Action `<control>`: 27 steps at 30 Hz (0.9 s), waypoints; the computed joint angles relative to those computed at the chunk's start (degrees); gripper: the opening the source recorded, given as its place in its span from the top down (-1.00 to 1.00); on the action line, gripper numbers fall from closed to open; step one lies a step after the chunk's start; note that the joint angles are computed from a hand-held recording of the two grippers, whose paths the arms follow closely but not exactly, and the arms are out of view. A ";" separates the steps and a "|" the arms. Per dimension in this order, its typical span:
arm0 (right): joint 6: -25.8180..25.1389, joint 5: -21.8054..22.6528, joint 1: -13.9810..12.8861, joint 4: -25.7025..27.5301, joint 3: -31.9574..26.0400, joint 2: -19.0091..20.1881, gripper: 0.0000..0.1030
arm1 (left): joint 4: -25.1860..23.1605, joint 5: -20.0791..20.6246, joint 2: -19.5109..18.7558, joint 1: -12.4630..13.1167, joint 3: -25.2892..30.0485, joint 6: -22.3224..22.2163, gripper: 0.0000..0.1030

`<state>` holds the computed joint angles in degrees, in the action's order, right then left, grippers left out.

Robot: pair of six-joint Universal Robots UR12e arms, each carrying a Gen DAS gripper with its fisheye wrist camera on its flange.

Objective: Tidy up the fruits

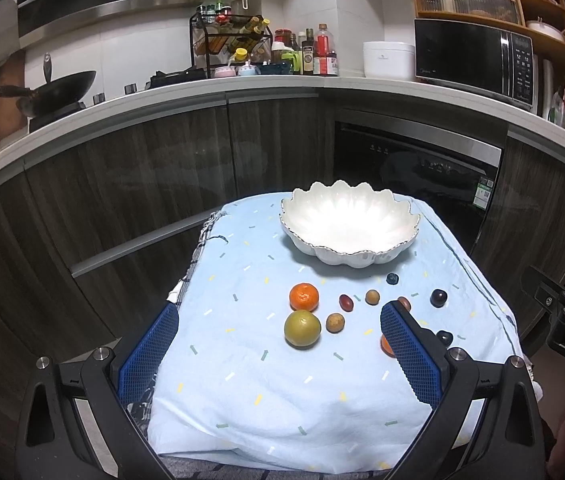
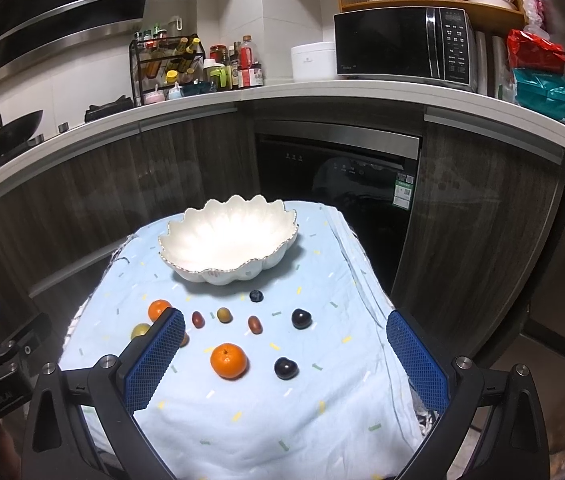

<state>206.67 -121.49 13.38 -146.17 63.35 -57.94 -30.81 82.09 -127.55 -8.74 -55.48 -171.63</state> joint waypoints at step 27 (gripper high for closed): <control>-1.82 1.21 -1.49 2.56 -2.97 2.52 -0.99 | -5.55 0.21 -5.30 -1.27 8.07 6.36 -1.00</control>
<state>204.85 -120.28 11.89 -143.60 60.38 -55.42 -36.36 82.30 -132.85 -10.01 -47.41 -165.28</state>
